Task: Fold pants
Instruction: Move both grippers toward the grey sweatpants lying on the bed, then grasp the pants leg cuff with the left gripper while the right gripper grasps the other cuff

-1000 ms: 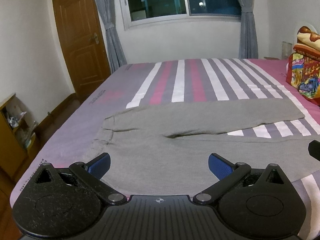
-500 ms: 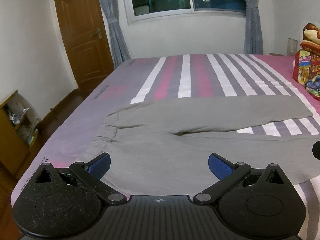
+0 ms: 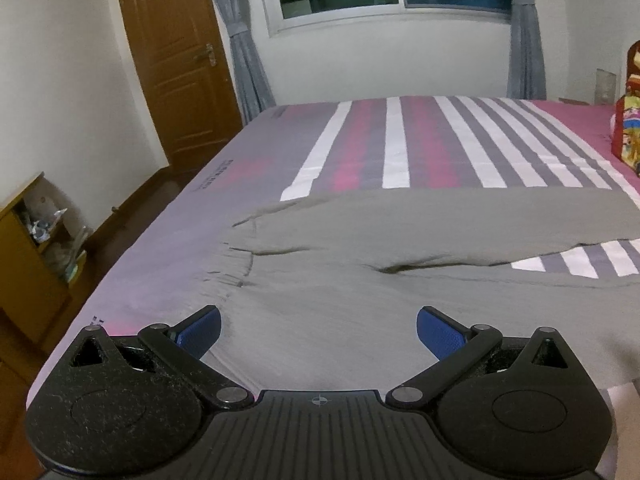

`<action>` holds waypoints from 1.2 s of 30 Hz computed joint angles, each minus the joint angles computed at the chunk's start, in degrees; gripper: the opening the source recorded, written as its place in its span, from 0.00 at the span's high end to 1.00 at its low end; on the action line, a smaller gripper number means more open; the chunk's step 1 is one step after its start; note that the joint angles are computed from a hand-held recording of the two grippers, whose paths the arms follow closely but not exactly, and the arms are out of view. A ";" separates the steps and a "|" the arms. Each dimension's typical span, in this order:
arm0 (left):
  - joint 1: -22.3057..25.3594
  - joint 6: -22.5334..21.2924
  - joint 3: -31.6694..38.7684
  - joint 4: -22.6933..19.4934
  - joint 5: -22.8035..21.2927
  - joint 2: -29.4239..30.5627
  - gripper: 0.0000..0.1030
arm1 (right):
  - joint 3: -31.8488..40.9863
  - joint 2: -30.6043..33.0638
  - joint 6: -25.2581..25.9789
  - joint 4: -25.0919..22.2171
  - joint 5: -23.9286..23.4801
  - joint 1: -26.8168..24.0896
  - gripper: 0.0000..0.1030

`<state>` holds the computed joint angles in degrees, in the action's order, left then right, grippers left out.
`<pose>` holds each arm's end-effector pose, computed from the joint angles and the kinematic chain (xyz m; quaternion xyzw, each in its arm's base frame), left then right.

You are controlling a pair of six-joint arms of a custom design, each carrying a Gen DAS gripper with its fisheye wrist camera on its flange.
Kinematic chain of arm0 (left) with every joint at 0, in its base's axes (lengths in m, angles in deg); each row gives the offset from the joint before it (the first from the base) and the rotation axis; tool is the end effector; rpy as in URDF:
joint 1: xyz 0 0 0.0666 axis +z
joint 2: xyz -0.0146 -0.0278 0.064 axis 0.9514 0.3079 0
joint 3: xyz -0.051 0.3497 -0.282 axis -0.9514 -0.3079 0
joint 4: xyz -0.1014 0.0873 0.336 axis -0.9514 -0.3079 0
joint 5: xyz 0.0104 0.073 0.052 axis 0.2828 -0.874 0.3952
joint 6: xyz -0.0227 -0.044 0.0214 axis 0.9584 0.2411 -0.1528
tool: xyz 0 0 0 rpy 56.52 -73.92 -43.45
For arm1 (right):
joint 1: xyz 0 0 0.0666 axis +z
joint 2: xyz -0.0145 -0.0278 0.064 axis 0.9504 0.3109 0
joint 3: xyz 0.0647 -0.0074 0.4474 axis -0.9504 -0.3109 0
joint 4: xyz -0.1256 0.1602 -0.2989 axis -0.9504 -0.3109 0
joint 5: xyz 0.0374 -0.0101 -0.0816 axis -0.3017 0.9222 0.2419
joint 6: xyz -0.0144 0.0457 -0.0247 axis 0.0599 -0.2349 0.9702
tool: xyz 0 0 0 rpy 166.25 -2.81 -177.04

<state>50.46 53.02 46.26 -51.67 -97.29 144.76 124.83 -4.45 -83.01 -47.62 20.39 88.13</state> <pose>0.5422 -0.2042 0.5603 0.1006 0.8816 0.0456 0.4590 0.4510 0.1186 0.5789 0.0378 0.8232 -0.0202 0.5661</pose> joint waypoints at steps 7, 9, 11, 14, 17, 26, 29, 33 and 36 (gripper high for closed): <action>1.03 1.23 3.39 -1.64 0.71 2.87 0.00 | 2.94 2.50 -0.66 -1.14 -3.47 -1.02 0.00; 1.37 1.63 4.56 -2.41 0.96 3.83 0.00 | 3.79 3.31 -0.90 -1.58 -4.37 -1.32 0.00; 1.71 1.58 5.83 -3.12 0.96 4.88 0.00 | 4.38 4.01 -1.16 -1.78 -5.45 -1.51 0.00; 2.27 1.31 7.66 -4.17 0.68 6.34 0.00 | 5.30 5.25 -1.08 -1.75 -6.45 -1.72 0.00; 2.79 1.09 9.38 -4.76 0.40 7.94 0.00 | 5.96 6.24 -0.85 -1.82 -7.41 -2.13 0.00; 5.13 1.54 19.54 -10.00 -0.40 15.49 0.00 | 9.91 10.55 1.16 -1.33 -10.09 -2.81 0.00; 5.94 1.06 25.11 -12.67 -1.02 19.22 0.00 | 12.65 13.02 1.80 -2.29 -11.69 -3.36 0.02; 7.01 1.02 33.89 -17.12 -1.81 24.70 0.00 | 16.01 16.04 2.74 -3.35 -14.21 -4.10 0.09; 7.96 1.67 44.73 -23.45 -1.34 30.71 0.00 | 18.86 18.70 3.19 -4.25 -16.47 -4.78 0.13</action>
<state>58.42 54.69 90.99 -75.12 -98.63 175.47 143.70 14.25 -79.82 -51.86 3.91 83.35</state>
